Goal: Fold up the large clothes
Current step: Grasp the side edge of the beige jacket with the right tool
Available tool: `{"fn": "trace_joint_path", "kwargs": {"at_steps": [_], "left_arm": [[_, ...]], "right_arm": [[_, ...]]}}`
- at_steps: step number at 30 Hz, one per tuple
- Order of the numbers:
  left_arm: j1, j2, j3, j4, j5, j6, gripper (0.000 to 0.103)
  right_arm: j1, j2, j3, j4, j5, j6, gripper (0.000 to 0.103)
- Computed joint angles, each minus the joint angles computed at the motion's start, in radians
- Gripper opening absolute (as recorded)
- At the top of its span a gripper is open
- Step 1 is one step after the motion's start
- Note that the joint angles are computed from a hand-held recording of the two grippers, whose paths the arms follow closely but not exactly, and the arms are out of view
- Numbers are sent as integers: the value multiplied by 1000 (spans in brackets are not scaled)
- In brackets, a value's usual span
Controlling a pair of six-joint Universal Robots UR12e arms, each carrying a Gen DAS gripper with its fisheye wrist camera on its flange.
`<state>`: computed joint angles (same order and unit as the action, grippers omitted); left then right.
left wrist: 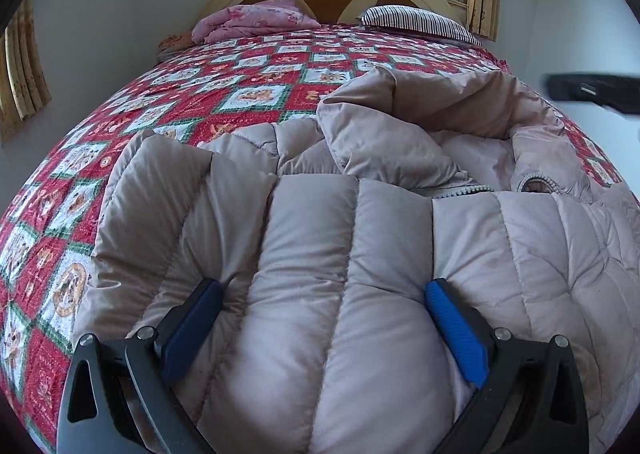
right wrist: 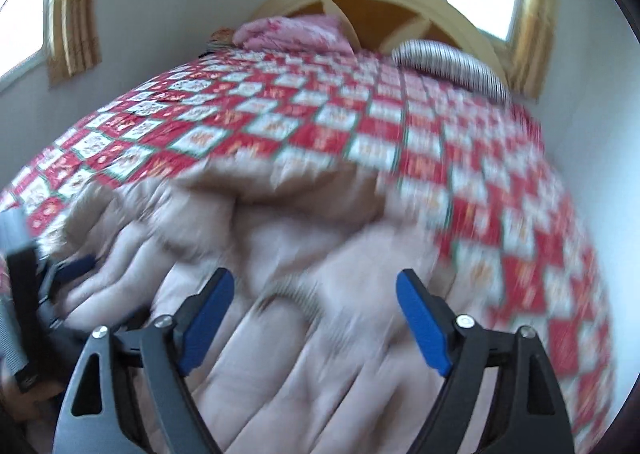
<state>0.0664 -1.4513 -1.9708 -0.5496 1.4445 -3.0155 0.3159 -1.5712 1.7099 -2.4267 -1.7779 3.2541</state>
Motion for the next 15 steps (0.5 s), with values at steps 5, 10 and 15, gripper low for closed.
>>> {"fn": "trace_joint_path", "kwargs": {"at_steps": [5, 10, 15], "left_arm": [[10, 2, -2, -3, -20, -2, 102], [15, 1, -2, -4, -32, -4, 102], [18, 1, -1, -5, -39, -6, 102]], "right_arm": [[-32, 97, -115, 91, 3, -194, 87], [-53, 168, -188, 163, 50, -297, 87], [-46, 200, -213, 248, 18, -402, 47]]}}
